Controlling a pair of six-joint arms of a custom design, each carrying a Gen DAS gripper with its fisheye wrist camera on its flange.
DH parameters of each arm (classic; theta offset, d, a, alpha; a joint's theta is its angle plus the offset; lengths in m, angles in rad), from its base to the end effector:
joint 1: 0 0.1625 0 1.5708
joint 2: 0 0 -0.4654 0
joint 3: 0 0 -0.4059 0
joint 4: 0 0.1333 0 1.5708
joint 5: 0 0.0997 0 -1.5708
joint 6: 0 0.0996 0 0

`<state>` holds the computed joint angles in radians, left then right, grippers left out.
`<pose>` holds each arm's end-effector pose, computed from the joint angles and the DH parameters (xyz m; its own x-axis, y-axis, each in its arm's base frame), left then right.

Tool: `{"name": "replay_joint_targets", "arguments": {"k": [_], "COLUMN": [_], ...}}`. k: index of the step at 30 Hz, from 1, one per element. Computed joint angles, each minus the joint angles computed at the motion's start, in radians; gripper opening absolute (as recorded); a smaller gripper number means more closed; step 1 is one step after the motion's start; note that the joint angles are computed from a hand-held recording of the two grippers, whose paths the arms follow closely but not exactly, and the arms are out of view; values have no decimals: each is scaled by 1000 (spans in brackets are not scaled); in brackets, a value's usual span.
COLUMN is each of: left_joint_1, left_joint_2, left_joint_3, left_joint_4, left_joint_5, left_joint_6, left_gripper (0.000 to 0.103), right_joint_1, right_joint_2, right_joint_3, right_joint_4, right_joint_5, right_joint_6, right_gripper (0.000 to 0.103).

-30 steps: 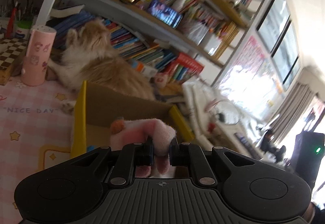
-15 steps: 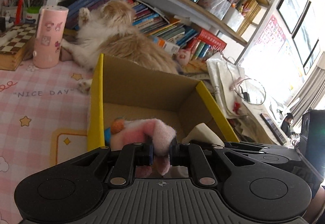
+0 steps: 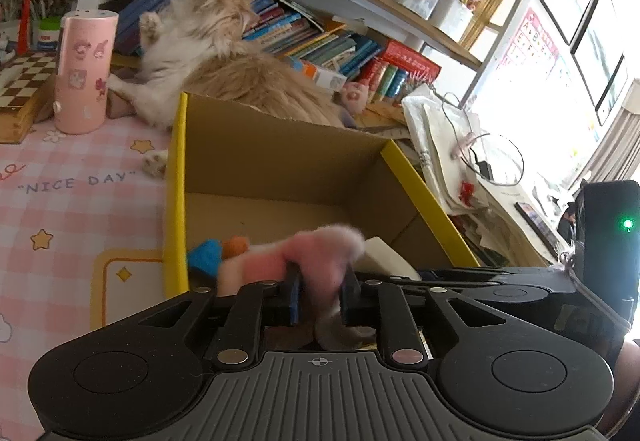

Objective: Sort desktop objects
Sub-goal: 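Lower the glove and white block into the yellow box with both tools, then open both tools to release the glove and white block into the box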

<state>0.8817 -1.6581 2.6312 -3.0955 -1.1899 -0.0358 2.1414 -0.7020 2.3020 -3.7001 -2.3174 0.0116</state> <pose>-0.0728 -0.3562 0.2641 -0.8592 0.4161 -0.2977 0.5111 0.6727 -0.5350 0.3072 -0.3571 0.0445 -0.8083 -0.0994 0.5803 -0.4569 0.7276 -0.5117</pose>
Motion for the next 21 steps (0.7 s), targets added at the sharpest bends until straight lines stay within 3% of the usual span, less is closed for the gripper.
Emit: {"name": "replay_joint_targets", "arguments": {"k": [13, 21], "left_joint_1": [-71, -147], "left_joint_2": [-64, -130], "left_joint_3": [50, 96], "left_joint_4": [-63, -37], "left_joint_5": [54, 132], "left_joint_6": [-58, -129], "left_gripper": [46, 48], "right_joint_1": [27, 52], "right_joint_2": [-11, -13], "right_joint_3": [16, 48], "right_joint_4": [-106, -148], "right_joint_5": [-2, -28], "right_joint_6": [-6, 14], "right_gripper": [44, 44]}}
